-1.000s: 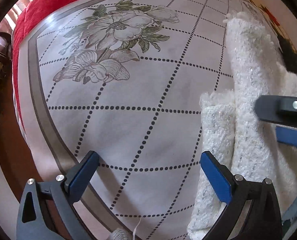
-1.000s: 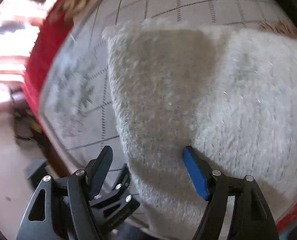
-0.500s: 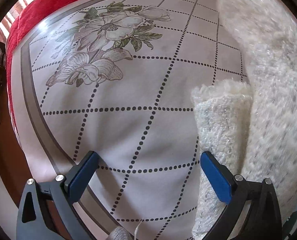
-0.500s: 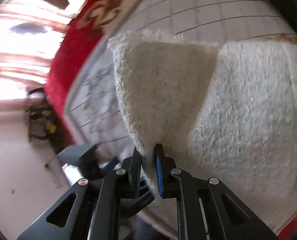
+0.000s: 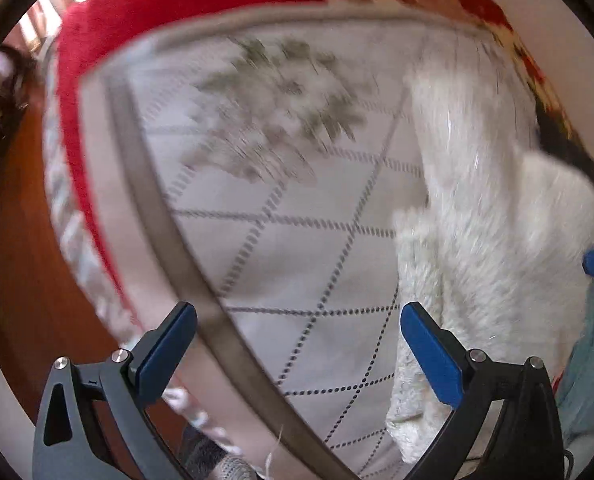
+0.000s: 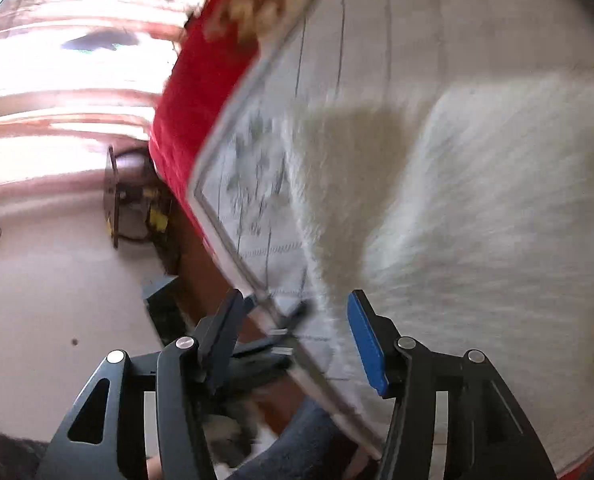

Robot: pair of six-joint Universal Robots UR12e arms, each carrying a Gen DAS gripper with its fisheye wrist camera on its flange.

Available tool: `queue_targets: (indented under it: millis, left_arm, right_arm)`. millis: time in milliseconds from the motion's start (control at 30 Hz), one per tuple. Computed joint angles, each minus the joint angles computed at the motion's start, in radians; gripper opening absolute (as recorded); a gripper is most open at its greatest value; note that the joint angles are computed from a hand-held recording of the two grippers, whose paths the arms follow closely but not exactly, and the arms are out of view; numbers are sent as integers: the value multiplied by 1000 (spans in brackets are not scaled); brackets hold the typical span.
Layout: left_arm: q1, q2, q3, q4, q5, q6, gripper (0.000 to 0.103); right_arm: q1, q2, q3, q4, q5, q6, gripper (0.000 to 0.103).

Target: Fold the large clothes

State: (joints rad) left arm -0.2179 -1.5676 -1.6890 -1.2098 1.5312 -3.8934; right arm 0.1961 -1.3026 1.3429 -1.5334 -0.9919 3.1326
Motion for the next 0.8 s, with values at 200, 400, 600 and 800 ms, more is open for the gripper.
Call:
queue_targets:
  millis: [200,400,600,800]
  left_arm:
    - [15,-38,101,-5,0,73,103]
    - [18,-107,182,-7,-16,155,103]
    - [9,-171,264,-53,1,229,103]
    - [-12,-224,350,-120,39,344,103]
  right_arm:
    - [-111,-165,241,-195,-9,424,58]
    - [-204,-372,646,-551,119,797,72]
    - [-201,-209,849,-1128,541,990,72]
    - [-200,-189,738,-1044,338,914,69]
